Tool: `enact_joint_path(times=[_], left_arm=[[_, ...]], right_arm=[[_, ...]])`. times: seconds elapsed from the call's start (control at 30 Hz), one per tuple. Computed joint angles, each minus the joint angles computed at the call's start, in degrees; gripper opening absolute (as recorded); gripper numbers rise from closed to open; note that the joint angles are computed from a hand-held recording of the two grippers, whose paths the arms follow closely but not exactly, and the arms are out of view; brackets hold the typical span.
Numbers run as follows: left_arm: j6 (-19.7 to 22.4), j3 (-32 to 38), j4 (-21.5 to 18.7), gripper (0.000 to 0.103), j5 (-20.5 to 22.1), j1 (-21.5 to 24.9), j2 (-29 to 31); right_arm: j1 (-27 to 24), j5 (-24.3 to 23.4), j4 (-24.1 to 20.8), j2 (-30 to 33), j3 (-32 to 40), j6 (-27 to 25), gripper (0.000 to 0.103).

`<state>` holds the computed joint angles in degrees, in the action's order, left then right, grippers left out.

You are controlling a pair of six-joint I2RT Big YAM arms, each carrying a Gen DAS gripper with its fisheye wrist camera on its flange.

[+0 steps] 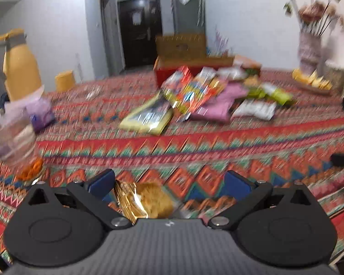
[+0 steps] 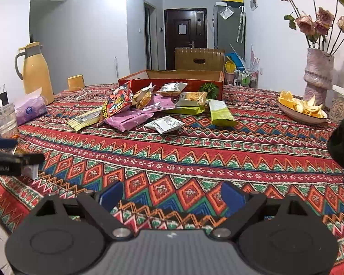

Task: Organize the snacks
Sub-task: 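Move both tools back toward the snack pile, then grasp a white packet with the left tool while the right tool grasps another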

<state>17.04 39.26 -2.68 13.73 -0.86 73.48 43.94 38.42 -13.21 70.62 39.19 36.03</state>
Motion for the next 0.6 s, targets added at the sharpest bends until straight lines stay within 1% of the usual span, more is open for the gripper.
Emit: enact_joint_path(times=[0.03, 0.07, 0.1, 0.13, 0.17, 0.2, 0.23, 0.27, 0.3, 0.37, 0.43, 0.5, 0.6], left_arm=[[0.39, 0.99, -2.12, 0.101, -0.46, 0.25, 1.06], [0.6, 2.44, -5.57, 0.101, 0.54, 0.93, 2.3], [0.15, 3.24, -7.62, 0.1, 1.34, 1.55, 3.05], [-0.69, 3.3, -7.91, 0.097, 1.86, 2.02, 3.38], [-1.36, 2.73, -6.76, 0.094, 2.49, 2.41, 3.25], [-1.14, 2.15, -5.58, 0.084, 2.74, 2.56, 3.01], [-0.85, 1.79, -4.7, 0.068, 3.52, 2.76, 2.88], [-0.66, 1.67, -4.18, 0.057, 4.56, 2.94, 2.85], [-0.41, 1.7, -3.84, 0.049, 5.19, 2.94, 2.89], [-0.79, 2.44, -4.41, 0.048, 5.14, 2.45, 3.23], [-1.98, 3.17, -4.16, 0.047, 6.86, 2.27, 3.35], [-3.01, 4.19, -4.24, 0.047, 10.23, 2.26, 3.19], [-3.97, 6.25, -3.05, 0.047, 15.65, 1.64, 4.02]], right_arm=[[-0.4, -0.65, 0.43, 0.54, 0.31, -0.41, 0.092], [-0.68, -1.14, 0.81, 0.95, 0.53, -0.81, 0.092], [-0.91, -1.5, 1.12, 1.34, 0.73, -1.16, 0.092], [-1.16, -1.85, 1.41, 1.78, 1.01, -1.56, 0.092], [-1.44, -2.25, 1.7, 2.14, 1.26, -2.0, 0.092], [-1.72, -2.66, 2.03, 2.55, 1.49, -2.37, 0.092], [-2.15, -3.23, 2.28, 3.11, 1.88, -2.79, 0.092], [-2.54, -3.67, 2.39, 3.55, 2.25, -3.2, 0.092], [-2.92, -3.99, 2.44, 4.04, 2.7, -3.59, 0.092], [-3.81, -4.57, 2.74, 5.09, 3.76, -4.75, 0.092], [-4.57, -5.0, 3.39, 5.7, 4.46, -5.88, 0.092], [-5.58, -5.64, 4.03, 6.36, 5.25, -7.32, 0.092], [-8.04, -7.28, 4.95, 8.24, 7.21, -10.59, 0.092]])
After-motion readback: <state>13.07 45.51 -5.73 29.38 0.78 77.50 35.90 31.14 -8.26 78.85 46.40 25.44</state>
